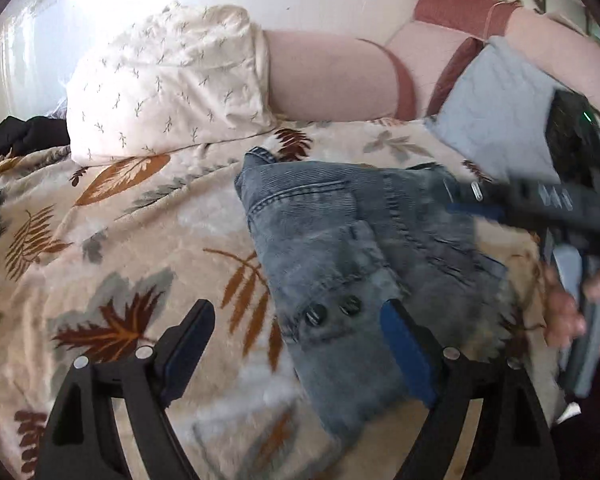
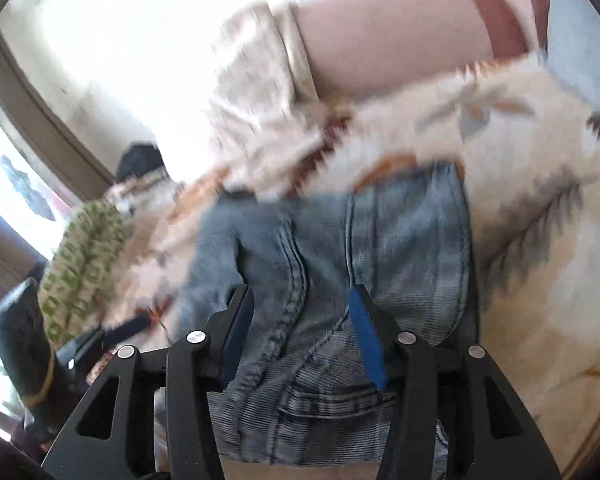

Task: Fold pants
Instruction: 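Lift the jeans with both grippers, fold them over, and lay them down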

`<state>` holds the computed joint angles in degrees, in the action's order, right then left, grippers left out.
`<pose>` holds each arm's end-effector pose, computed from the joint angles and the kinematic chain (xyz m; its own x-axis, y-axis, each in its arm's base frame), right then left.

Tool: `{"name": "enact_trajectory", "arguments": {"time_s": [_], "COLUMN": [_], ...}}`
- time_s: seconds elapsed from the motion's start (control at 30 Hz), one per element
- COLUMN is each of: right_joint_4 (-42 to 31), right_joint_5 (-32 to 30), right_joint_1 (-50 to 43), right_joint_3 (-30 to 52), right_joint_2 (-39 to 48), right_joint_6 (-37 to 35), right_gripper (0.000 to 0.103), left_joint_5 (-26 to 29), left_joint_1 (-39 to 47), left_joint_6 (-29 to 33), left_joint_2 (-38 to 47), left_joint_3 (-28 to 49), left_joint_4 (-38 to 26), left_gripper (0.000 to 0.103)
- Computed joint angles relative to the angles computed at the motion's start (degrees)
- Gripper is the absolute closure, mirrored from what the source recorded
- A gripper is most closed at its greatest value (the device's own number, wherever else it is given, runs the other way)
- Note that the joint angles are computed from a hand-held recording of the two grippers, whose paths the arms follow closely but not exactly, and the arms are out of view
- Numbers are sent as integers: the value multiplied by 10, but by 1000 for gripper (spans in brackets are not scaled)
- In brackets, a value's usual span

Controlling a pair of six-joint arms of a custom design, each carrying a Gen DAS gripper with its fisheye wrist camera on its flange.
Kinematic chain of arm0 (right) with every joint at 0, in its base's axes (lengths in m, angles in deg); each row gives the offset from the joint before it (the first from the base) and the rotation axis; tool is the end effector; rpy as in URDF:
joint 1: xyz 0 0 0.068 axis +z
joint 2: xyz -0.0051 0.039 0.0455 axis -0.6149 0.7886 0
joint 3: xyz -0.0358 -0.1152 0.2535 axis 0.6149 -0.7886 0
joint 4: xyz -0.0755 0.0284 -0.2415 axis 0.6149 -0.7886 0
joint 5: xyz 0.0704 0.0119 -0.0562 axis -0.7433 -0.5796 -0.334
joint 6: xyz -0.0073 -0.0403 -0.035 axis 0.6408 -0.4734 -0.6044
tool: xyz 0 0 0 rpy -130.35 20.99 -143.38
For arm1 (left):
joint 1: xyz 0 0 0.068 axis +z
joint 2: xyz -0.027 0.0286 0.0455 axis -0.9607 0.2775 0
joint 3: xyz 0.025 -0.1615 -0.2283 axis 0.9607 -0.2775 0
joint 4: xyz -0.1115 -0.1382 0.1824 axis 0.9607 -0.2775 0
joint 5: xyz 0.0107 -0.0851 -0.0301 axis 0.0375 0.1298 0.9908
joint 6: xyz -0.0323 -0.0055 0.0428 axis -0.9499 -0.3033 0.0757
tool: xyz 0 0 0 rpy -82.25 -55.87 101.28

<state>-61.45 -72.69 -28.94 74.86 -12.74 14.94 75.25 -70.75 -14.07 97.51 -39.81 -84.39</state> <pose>0.1789 0.0421 0.2121 -0.7812 0.1475 -0.6066 -0.1976 0.8633 0.4644 0.1274 -0.0049 0.1854 -0.7007 0.1801 -0.6903 0.3340 0.9378 -0.0943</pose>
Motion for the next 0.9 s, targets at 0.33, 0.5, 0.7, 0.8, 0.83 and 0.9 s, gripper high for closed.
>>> {"name": "enact_trajectory", "arguments": {"time_s": [0.33,0.5,0.7,0.8,0.83,0.9], "right_joint_4": [42,69,94,64,42,5], "right_joint_5": [157,118,29,14,2,4], "right_joint_1": [68,48,-10,-22,-30,-30], "right_joint_3": [67,80,69,52,43,36], "right_joint_2": [101,212,237,168,128,71], "right_joint_6": [17,22,44,57,61,54], "right_gripper": [44,30,23,22,22,22], "left_joint_5": [-2,21,30,67,76,94], "left_joint_1": [-43,-33,-18,33,51,90], "left_joint_6": [20,35,42,72,83,109], "left_joint_2": [58,137,126,85,67,31], "left_joint_3": [-52,-62,-52,-26,-19,-1], "left_joint_4": [58,112,97,30,10,-27], "left_gripper": [14,7,2,4,5,5]}}
